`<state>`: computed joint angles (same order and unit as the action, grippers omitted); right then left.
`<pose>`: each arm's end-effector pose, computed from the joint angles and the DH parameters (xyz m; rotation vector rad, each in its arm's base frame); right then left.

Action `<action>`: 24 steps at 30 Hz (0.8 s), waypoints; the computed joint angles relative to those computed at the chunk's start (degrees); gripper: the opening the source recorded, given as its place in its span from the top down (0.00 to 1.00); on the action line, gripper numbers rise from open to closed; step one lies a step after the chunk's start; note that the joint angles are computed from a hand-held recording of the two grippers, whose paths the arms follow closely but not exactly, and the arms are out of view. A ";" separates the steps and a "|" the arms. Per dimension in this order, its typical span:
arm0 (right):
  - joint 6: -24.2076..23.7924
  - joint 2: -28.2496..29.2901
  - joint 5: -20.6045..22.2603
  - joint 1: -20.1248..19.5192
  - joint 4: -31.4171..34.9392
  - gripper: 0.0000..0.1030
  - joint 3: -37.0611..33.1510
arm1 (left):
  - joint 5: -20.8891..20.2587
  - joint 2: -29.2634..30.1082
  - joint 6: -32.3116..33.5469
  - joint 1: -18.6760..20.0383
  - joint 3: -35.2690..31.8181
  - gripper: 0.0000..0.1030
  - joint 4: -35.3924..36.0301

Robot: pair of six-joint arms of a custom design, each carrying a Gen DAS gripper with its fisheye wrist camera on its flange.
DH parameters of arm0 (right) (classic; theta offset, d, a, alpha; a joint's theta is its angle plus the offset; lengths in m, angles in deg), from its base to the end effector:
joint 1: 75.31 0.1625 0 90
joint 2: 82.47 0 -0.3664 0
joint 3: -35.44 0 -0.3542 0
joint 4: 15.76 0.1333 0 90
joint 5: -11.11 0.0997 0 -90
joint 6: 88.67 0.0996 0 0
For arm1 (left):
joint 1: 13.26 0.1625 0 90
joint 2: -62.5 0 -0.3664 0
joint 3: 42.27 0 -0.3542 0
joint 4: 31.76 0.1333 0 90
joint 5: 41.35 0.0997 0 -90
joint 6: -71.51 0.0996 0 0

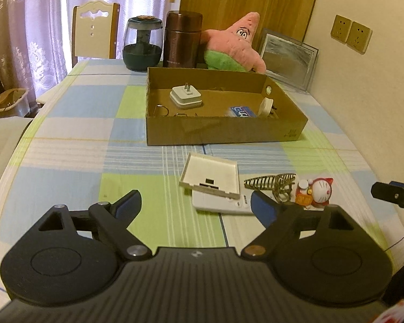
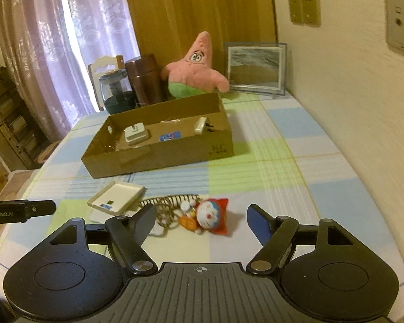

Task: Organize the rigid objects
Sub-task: 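Withdraw both tools from the box toward the remaining items, then grasp the red Doraemon figure with the right tool while the left tool approaches the white tray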

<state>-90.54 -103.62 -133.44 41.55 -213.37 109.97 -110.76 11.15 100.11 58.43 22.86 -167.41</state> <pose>0.3439 -0.5636 0.0575 -0.0160 -2.1605 1.2774 -0.0622 -0.7238 0.3377 0.9291 2.4869 -0.7107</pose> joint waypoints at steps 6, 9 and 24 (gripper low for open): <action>2.43 -0.21 -1.39 0.25 -1.22 0.29 2.86 | 1.04 -2.33 0.18 0.16 4.87 0.14 -3.36; 3.73 -0.24 -1.43 -0.01 -1.08 0.28 3.52 | 1.56 -2.74 0.16 0.30 6.03 0.13 -3.77; 4.16 1.73 0.25 -2.27 0.83 0.28 1.21 | 2.39 -0.24 0.95 1.04 4.96 0.13 -2.89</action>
<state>-86.37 -101.89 -133.19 39.29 -212.54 111.18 -108.37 10.91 101.06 59.47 27.82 -170.30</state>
